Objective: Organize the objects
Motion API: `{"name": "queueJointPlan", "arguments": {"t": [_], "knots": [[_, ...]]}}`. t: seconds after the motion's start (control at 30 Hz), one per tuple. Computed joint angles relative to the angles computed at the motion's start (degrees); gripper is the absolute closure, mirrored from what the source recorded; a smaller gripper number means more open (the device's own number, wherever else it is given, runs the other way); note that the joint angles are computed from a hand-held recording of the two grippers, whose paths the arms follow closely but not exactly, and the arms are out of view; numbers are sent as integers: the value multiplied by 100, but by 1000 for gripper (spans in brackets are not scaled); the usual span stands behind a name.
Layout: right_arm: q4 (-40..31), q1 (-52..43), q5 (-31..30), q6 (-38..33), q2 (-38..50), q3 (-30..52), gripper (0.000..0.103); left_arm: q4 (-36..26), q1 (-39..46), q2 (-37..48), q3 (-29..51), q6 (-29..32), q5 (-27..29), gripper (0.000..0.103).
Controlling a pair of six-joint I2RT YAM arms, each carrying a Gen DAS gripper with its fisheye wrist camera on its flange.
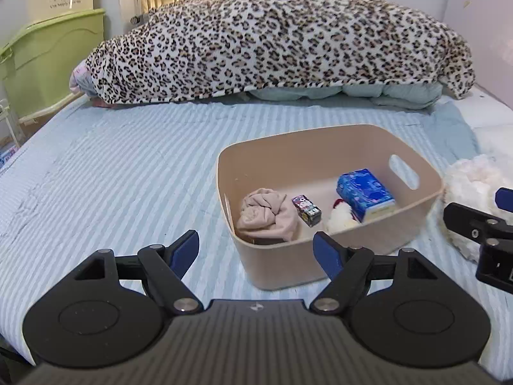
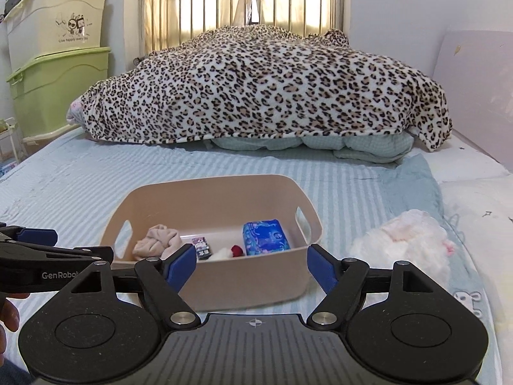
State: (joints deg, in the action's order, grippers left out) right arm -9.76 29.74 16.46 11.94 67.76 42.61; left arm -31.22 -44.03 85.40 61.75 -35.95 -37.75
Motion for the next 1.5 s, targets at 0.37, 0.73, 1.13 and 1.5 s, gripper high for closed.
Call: {"name": "queueJointPlan", "arguments": {"t": [0.37, 0.73, 1.13, 1.5], "knots": [[-920, 868, 653, 645, -1637, -710, 24, -546, -1194, -934, -563, -876, -740, 24], [-1837, 1664, 1130, 1376, -2662, -1016, 21, -1259, -2147, -1304, -874, -1887, -1233, 24], [-2739, 3144, 2275, 2202, -3059, -935, 15, -2134, -3099, -1561, -1011, -3194, -1532, 24], [-3835, 4602, 3421, 3410, -3025, -670, 15, -3509, -4161, -1466, -597, -4576, -2165, 21]]}}
